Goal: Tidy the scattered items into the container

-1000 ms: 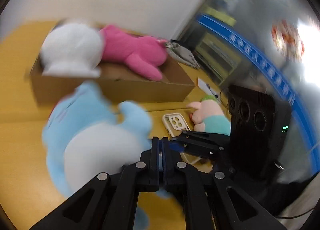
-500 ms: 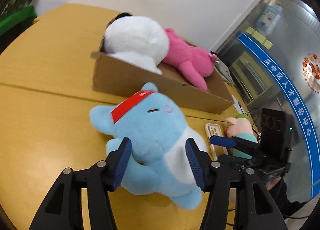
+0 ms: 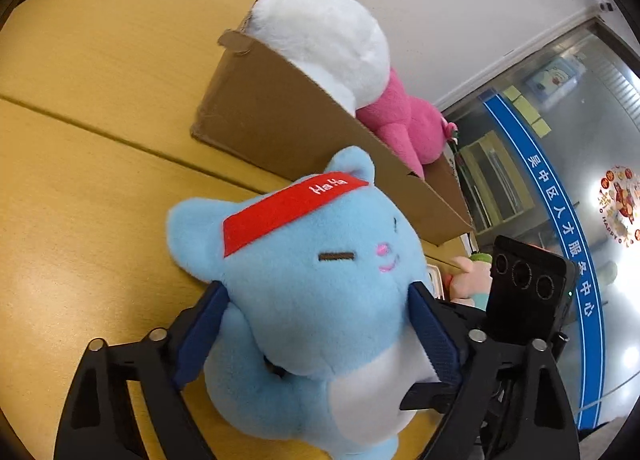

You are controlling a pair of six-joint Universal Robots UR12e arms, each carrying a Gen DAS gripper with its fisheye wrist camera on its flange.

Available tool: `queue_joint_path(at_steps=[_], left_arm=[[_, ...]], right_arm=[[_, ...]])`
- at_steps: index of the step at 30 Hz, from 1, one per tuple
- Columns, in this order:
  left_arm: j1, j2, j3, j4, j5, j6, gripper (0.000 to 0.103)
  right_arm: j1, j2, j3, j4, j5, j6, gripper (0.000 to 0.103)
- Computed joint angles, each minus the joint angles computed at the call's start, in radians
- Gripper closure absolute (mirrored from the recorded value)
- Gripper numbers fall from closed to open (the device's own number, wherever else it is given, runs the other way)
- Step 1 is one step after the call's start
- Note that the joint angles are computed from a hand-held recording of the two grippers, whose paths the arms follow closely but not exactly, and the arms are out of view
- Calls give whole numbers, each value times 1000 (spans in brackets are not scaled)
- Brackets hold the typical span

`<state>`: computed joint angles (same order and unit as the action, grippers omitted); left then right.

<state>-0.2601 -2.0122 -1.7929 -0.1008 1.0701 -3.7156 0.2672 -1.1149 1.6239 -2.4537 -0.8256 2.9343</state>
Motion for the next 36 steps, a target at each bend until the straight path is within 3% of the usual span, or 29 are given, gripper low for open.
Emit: queue_joint_path(at_steps=[3, 10, 14, 18, 24, 28, 30, 32, 36], left_arm=[[-2, 4, 3, 15, -19, 10, 32], [-45, 16, 90, 21, 47, 107, 33], [-78, -6, 236, -32, 102, 230, 33], [-99, -80, 434, -157, 139, 349, 33], [-92, -229, 688, -355, 147, 396, 33], [-95, -313, 784, -489, 201, 405, 33], [-90, -338, 789, -494, 183, 382, 33], [-87, -346, 776, -450, 159, 371, 33], [-102, -345, 768, -441, 209, 394, 30]], right_arm=[[1, -21, 34, -71, -16, 23, 33], [-8, -85, 105, -298, -58, 110, 36], [-35, -105, 95, -432, -54, 164, 35], [-76, -84, 38, -539, -64, 227, 35], [-105, 12, -90, -553, -137, 314, 35], [-109, 96, -168, -454, -136, 387, 35], [-109, 124, -199, -370, -127, 427, 35], [-116, 147, -215, -344, -96, 482, 30], [-121, 149, -223, -292, -80, 491, 23]])
